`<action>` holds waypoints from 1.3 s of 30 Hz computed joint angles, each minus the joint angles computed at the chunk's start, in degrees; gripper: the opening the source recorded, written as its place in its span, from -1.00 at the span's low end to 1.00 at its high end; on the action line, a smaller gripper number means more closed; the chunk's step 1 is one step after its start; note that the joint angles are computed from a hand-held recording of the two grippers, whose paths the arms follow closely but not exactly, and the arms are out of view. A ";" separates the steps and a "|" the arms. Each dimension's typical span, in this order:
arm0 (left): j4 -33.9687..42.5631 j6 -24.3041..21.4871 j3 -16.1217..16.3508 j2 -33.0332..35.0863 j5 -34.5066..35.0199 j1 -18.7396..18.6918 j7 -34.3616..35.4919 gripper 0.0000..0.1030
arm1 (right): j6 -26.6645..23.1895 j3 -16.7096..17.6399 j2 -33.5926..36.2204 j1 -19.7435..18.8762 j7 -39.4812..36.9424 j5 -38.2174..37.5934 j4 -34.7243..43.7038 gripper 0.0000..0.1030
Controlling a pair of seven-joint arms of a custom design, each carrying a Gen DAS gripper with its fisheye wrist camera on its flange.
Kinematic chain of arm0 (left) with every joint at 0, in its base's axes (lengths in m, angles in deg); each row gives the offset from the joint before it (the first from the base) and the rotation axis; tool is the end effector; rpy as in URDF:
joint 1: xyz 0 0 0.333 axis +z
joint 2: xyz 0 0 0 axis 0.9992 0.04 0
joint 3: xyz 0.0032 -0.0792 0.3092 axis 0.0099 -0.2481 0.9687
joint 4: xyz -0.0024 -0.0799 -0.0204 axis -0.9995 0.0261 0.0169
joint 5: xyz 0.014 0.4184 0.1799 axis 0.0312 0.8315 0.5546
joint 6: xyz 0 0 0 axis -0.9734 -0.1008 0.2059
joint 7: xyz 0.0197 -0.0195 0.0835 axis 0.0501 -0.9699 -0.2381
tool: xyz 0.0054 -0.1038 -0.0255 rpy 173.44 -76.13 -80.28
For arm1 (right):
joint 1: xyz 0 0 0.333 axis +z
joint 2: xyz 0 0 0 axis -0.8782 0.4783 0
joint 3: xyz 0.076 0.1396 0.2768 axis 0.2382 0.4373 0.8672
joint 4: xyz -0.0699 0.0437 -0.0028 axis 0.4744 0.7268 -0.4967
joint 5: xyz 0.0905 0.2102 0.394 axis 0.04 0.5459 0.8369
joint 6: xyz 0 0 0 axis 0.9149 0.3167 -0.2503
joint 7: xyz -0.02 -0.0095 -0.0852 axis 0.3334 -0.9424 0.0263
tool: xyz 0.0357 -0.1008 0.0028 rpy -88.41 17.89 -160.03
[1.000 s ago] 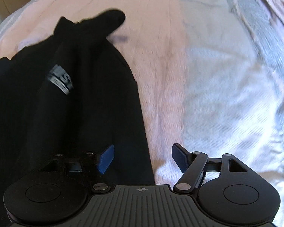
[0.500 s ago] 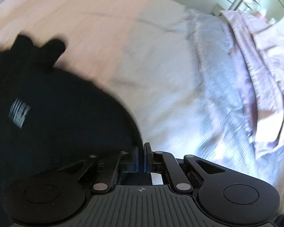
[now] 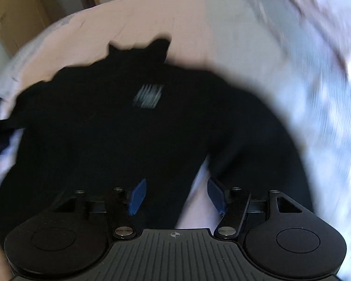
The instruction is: Fold clothes
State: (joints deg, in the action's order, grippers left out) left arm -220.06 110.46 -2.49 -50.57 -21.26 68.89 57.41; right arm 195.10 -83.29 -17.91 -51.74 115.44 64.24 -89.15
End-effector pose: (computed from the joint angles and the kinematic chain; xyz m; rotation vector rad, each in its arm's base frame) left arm 0.3966 -0.1892 0.4617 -2.1834 2.1172 -0.4685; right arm 0.6910 0.1580 0.4502 -2.2697 1.3276 -0.0639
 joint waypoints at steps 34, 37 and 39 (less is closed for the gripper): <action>-3.51 -2.73 -12.67 -7.19 -9.69 -25.05 -37.49 -0.94 | -30.61 -6.59 -17.11 -8.10 -4.30 -8.83 -12.60 -0.94; -2.46 -5.29 -10.96 -7.42 -8.62 -25.71 -37.45 -0.82 | -28.63 -6.26 -17.61 -8.25 -3.60 -11.07 -13.37 -0.66; -1.54 -8.41 -10.43 -8.83 -7.04 -25.23 -37.04 -0.83 | -27.99 -6.46 -17.66 -8.61 -2.77 -11.60 -12.73 -0.16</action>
State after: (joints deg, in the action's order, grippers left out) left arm -221.60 102.05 -12.92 -59.40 -28.30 43.67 20.37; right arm 167.11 -89.75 -35.58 -60.35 112.68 52.64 -101.88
